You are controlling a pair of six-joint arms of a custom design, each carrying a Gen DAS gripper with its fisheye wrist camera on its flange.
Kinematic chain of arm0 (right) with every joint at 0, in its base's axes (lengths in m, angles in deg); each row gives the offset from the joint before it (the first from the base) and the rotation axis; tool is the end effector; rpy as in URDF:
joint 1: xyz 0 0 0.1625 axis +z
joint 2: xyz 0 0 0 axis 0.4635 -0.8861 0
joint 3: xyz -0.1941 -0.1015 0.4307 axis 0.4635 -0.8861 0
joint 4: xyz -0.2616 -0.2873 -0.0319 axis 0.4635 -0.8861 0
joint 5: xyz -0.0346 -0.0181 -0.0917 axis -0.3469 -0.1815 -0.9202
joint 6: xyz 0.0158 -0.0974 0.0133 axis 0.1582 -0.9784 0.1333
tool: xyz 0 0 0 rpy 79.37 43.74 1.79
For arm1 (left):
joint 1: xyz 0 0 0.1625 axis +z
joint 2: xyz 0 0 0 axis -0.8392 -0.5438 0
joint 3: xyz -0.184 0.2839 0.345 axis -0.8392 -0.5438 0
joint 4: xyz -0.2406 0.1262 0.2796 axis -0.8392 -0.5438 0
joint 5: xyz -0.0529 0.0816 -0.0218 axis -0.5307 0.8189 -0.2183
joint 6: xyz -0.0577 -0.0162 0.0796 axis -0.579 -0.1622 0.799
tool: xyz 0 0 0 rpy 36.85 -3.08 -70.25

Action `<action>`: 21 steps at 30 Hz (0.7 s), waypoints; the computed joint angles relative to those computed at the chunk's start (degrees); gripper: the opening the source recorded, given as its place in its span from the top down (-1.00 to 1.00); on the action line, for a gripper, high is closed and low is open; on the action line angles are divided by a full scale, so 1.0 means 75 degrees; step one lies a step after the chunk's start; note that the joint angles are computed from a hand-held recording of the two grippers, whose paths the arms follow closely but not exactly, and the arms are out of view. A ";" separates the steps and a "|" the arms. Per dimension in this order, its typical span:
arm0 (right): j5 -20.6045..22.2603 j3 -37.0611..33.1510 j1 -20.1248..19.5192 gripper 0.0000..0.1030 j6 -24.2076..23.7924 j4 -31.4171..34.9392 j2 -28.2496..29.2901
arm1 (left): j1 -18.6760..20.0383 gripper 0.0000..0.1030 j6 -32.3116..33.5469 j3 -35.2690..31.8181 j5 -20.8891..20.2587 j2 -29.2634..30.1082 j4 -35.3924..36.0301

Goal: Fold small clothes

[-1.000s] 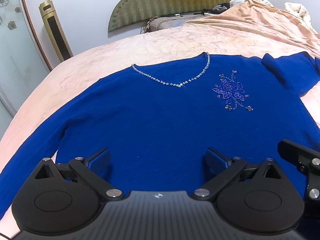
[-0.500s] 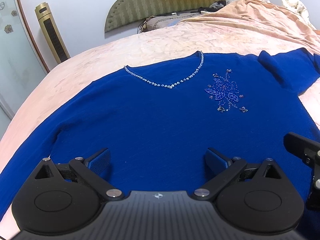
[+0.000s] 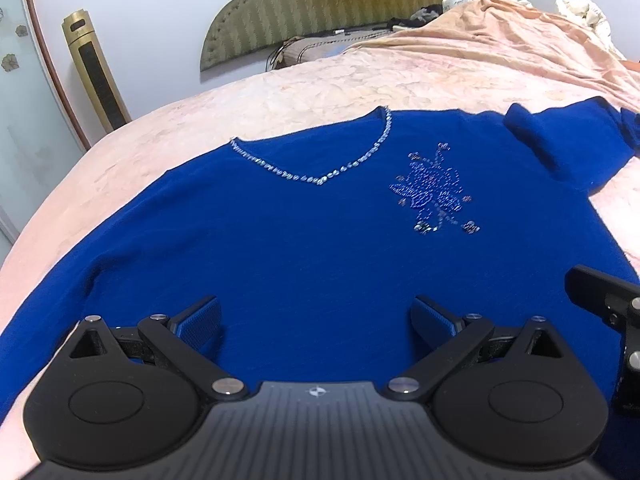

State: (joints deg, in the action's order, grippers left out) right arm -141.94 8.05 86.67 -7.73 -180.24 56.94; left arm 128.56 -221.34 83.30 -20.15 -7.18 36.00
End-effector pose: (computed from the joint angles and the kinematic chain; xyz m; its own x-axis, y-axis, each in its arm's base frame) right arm 0.3756 -0.6370 -0.1121 -0.6714 -0.2940 0.6803 -0.7067 0.5304 -0.4682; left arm 0.0103 -0.6474 0.2701 -0.5401 -0.0967 -0.8361 0.5583 0.7022 -0.4418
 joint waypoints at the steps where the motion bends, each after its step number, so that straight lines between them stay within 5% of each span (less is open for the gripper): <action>1: 0.0008 0.0006 -0.0014 -0.99 -0.0025 -0.0022 -0.0006 | 0.0004 -0.98 0.0077 0.0052 0.0044 -0.0016 -0.0117; 5: -0.0126 -0.0098 -0.0085 -0.99 -0.0444 -0.0383 0.0004 | 0.0008 -0.98 0.0632 0.0296 0.0150 -0.0059 -0.0764; 10: -0.0895 -0.0974 -0.0363 -1.00 -0.1730 -0.1118 0.0197 | 0.0022 -0.98 0.0939 0.0453 0.0382 -0.0097 -0.1164; 12: -0.0530 -0.0904 -0.0627 -1.00 -0.1207 -0.0613 -0.0099 | 0.0048 -0.98 0.0780 0.0322 0.0443 -0.0012 -0.0962; 17: 0.1659 -0.1004 -0.1517 -0.99 0.1049 0.2003 -0.0868 | 0.0059 -0.98 0.0929 0.0320 0.0436 0.0050 -0.1081; 19: 0.1428 -0.1731 -0.1684 -0.94 0.1285 0.2938 -0.0740 | 0.0059 -0.98 0.1021 0.0346 0.0438 0.0048 -0.1134; 21: 0.0406 -0.2746 -0.1700 -0.91 0.0873 0.2865 -0.0352 | 0.0059 -0.98 0.1098 0.0368 0.0432 0.0048 -0.1189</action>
State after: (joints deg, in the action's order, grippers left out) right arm -138.89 -12.55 73.91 -1.18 -158.76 54.30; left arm 129.00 -213.11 86.06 -16.91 -6.82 27.08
